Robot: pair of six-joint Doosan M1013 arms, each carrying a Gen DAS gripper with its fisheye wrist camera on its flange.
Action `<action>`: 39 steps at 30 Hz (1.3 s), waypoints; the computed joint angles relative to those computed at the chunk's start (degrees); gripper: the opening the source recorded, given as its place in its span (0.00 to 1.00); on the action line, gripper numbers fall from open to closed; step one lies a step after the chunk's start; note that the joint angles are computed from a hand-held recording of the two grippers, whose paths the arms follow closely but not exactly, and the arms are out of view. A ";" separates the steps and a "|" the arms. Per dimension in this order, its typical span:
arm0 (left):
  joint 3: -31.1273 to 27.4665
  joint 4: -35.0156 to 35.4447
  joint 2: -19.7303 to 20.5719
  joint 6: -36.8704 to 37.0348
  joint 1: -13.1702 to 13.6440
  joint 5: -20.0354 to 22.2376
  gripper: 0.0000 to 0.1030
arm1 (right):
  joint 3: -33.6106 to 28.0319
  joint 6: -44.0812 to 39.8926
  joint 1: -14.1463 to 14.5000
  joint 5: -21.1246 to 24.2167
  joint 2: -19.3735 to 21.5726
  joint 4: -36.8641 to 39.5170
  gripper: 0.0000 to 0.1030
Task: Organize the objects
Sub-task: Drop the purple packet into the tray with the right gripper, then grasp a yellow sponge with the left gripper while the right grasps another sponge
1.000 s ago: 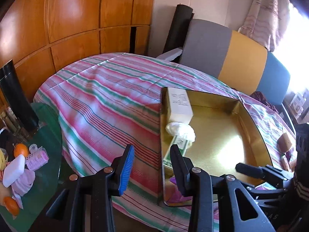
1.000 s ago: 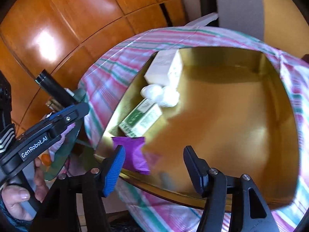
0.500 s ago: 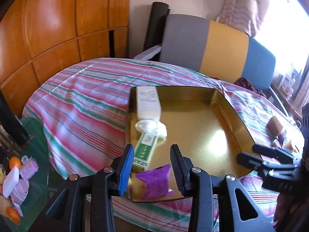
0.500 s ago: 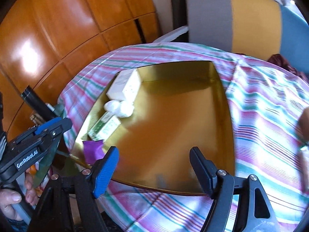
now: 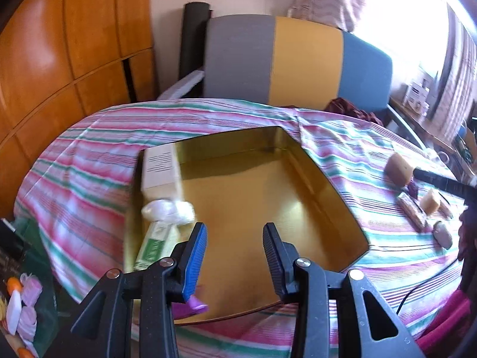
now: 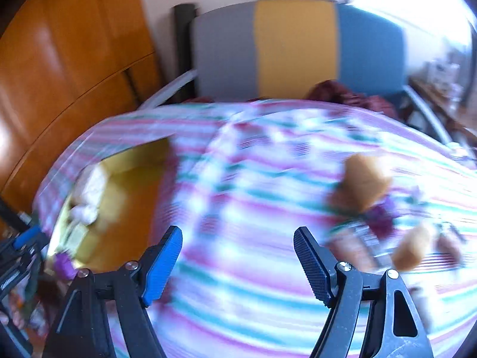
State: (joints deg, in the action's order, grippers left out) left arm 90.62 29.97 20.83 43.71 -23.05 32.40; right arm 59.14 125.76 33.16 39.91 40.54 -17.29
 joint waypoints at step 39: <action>-59.73 -51.54 37.06 31.05 -4.95 32.03 0.75 | 18.18 41.33 -10.88 -9.35 -9.51 -5.93 0.80</action>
